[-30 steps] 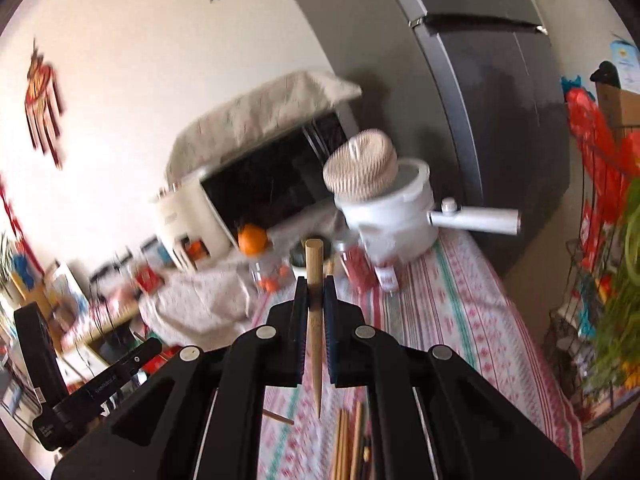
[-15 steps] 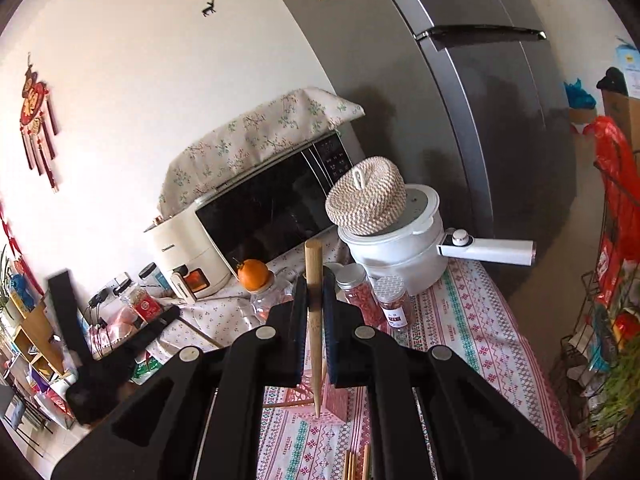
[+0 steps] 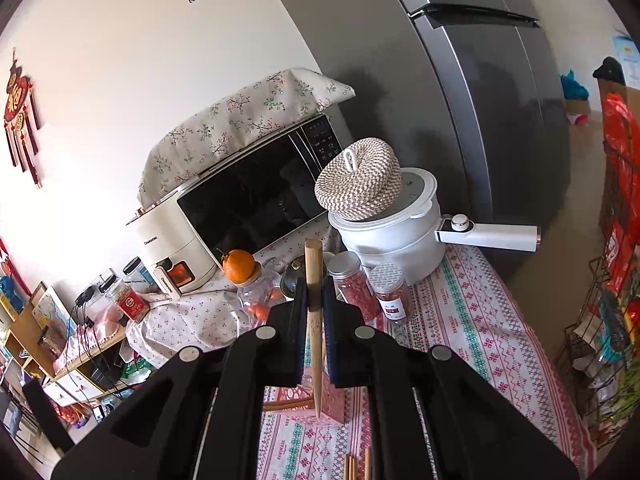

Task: Organize utensils
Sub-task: 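Drop the left chopstick into the pink holder by opening the left gripper while the right carries its chopstick, then open the right gripper to drop its chopstick into the pink holder, then move both open grippers back toward the chopstick bundle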

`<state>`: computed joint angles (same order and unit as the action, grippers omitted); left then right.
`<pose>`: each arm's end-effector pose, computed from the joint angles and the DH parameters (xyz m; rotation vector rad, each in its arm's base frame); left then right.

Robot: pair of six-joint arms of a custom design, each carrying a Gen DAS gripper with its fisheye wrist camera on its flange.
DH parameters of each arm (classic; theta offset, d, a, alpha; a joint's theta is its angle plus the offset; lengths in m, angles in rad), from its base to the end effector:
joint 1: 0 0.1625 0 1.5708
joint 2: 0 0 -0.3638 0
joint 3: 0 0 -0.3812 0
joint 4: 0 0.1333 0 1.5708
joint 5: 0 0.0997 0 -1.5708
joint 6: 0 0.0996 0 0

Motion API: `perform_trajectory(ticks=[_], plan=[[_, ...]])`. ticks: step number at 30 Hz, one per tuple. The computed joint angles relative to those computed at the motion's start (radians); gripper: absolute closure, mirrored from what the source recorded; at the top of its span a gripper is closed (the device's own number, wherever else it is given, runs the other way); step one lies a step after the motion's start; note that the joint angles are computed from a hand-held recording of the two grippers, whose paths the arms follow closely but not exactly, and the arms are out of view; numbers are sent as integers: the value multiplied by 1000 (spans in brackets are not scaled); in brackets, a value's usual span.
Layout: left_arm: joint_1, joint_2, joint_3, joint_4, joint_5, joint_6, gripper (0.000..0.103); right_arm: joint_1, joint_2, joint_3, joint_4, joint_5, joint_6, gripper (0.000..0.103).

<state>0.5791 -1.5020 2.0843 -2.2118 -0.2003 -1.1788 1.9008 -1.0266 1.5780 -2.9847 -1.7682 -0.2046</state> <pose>-0.2453 -0.4363 0.3019 -0.2440 2.0665 -1.5323 0.3189 -0.5800 0.2862 0.6013 -2.6669 1.2711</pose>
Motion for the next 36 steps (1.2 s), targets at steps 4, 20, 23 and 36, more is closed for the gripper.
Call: perform_trajectory(ticks=[4, 20, 23, 36], plan=[[-4, -34, 11, 27, 26, -33, 98, 18, 48, -36, -21, -20, -5, 95], [25, 43, -1, -168, -71, 156, 95, 24, 169, -69, -1, -116, -56, 91], [26, 69, -10, -154, -96, 160, 92, 13, 139, -13, -25, -143, -93, 90], [41, 180, -26, -93, -214, 144, 60, -55, 51, 181, -30, -220, -172, 58]])
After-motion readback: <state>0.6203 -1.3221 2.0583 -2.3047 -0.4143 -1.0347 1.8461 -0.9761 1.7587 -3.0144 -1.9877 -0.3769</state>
